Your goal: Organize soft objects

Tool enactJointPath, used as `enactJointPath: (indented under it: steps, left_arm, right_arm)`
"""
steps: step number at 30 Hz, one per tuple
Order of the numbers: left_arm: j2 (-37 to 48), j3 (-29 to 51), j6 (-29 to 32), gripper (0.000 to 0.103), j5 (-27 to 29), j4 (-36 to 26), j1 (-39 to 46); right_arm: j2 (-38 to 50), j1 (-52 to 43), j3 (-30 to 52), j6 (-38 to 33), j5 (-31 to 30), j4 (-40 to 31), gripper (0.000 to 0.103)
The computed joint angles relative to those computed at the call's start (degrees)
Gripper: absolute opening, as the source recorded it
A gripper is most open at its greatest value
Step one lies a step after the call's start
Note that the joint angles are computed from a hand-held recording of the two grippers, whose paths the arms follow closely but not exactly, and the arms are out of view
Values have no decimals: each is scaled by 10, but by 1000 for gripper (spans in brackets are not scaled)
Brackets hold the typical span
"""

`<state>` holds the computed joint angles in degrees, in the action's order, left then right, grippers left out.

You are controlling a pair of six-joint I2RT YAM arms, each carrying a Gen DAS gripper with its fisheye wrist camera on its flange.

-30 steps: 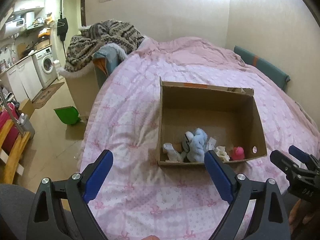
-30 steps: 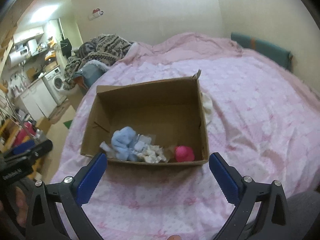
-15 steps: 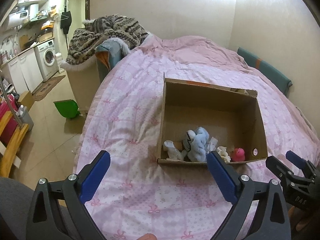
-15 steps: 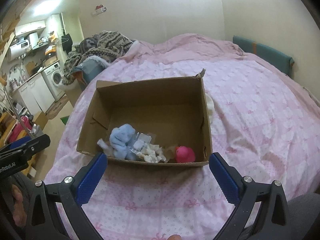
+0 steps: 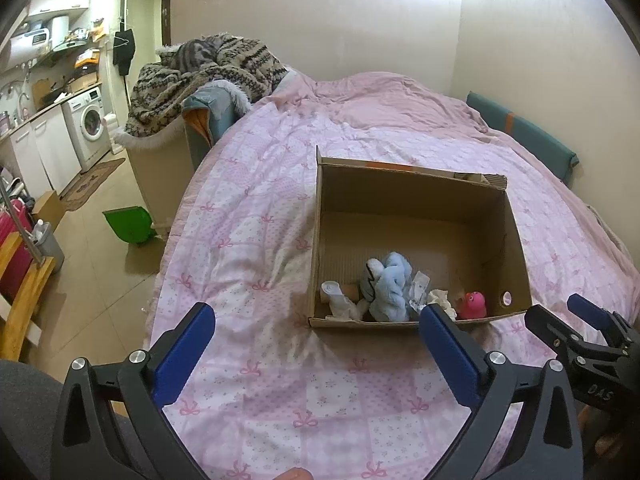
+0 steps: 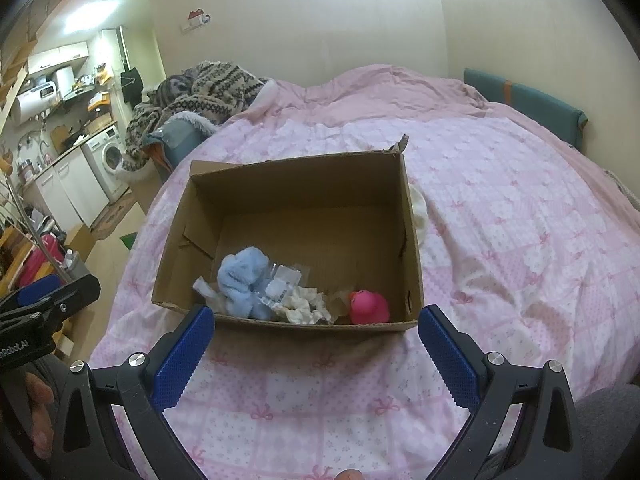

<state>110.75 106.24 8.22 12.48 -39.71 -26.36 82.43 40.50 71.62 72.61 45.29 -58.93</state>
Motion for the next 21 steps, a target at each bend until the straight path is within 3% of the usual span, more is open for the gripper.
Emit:
enactJointPath:
  steps: [21]
  left_arm:
    - [2, 5, 1, 102, 14, -10, -1]
  right_arm:
    - [5, -2, -1, 0, -4, -1, 103]
